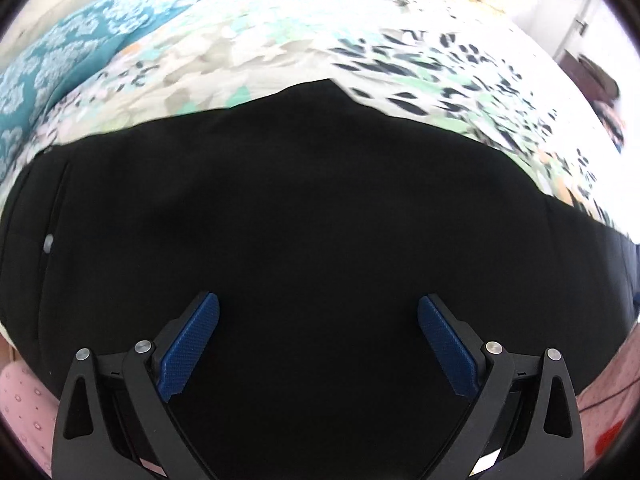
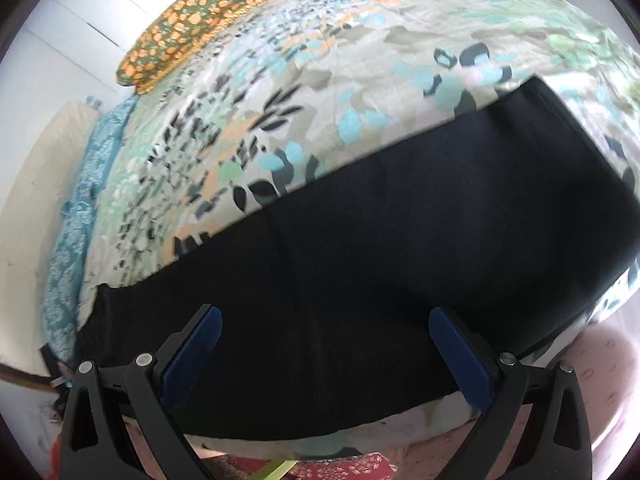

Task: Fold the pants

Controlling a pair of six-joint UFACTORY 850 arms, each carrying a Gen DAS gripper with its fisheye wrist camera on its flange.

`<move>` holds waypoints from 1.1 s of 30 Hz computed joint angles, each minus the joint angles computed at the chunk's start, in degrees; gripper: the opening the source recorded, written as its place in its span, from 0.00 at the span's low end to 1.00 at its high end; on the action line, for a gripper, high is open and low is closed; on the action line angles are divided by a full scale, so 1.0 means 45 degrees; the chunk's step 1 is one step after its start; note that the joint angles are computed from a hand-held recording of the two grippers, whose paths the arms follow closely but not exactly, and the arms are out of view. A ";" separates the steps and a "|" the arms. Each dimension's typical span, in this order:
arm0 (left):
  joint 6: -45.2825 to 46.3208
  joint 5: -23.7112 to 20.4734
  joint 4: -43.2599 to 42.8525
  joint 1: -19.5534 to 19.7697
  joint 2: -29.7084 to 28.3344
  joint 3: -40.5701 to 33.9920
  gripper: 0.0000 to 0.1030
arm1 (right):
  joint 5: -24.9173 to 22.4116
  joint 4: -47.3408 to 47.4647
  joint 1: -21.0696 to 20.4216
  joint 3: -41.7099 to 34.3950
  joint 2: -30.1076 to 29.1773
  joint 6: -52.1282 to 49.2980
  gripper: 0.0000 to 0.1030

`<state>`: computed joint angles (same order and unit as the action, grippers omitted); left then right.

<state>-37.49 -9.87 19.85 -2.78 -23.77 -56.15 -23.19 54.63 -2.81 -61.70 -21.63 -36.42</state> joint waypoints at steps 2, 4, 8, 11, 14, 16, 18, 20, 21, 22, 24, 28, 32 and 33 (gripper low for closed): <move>-0.1101 0.0035 0.1088 -0.0026 0.0024 0.0061 0.97 | 0.0253 -0.0420 -0.0455 -0.0152 0.0024 0.0045 0.99; -0.2153 -0.0170 0.2167 -0.0139 0.0030 0.0062 0.97 | -0.0448 -0.2117 -0.1127 -0.0812 -0.0484 0.1711 1.00; -0.3001 -0.0455 0.2967 -0.0302 -0.0222 -0.0199 0.98 | -0.2464 -0.1647 -0.2247 -0.1598 -0.1547 0.1467 0.95; -0.2591 -0.0427 0.2524 -0.0244 -0.0154 -0.0137 0.98 | -0.2230 -0.2770 -0.1926 -0.1589 -0.1462 0.1701 0.97; -0.2762 -0.0407 0.2745 -0.0248 -0.0099 -0.0055 0.98 | -0.1628 -0.4833 -0.1414 -0.1621 -0.1411 0.2751 1.00; -0.2722 -0.0447 0.2755 -0.0261 -0.0116 -0.0074 0.99 | -0.1432 -0.6083 -0.1182 -0.1686 -0.1434 0.3620 1.00; -0.2689 -0.0444 0.2786 -0.0254 -0.0159 -0.0112 0.99 | -0.1252 -0.6710 -0.1054 -0.1638 -0.1418 0.4048 1.00; -0.2799 -0.0428 0.2940 -0.0249 -0.0193 -0.0141 1.00 | -0.1077 -0.6754 -0.1059 -0.1523 -0.1408 0.3942 1.00; -0.2810 -0.0401 0.2955 -0.0244 -0.0199 -0.0142 1.00 | -0.1038 -0.6710 -0.1084 -0.1481 -0.1372 0.3864 1.00; -0.2902 -0.0362 0.3052 -0.0240 -0.0194 -0.0127 1.00 | -0.0930 -0.6620 -0.1058 -0.1386 -0.1313 0.3826 1.00; -0.3310 -0.0299 0.3479 -0.0258 -0.0163 -0.0066 1.00 | -0.0500 -0.6447 -0.0992 -0.1170 -0.1041 0.3897 1.00; -0.4897 -0.0243 0.5191 -0.0353 -0.0128 0.0067 1.00 | 0.1205 -0.3865 -0.1099 -0.0472 -0.0194 0.1377 0.99; -0.4915 -0.0309 0.5261 -0.0365 -0.0171 0.0018 1.00 | 0.0602 -0.3639 -0.1353 -0.1363 -0.0751 0.0841 0.99; -0.4910 -0.0311 0.5232 -0.0362 -0.0169 0.0017 1.00 | 0.0622 -0.4453 -0.1284 -0.1520 -0.0854 0.1106 0.94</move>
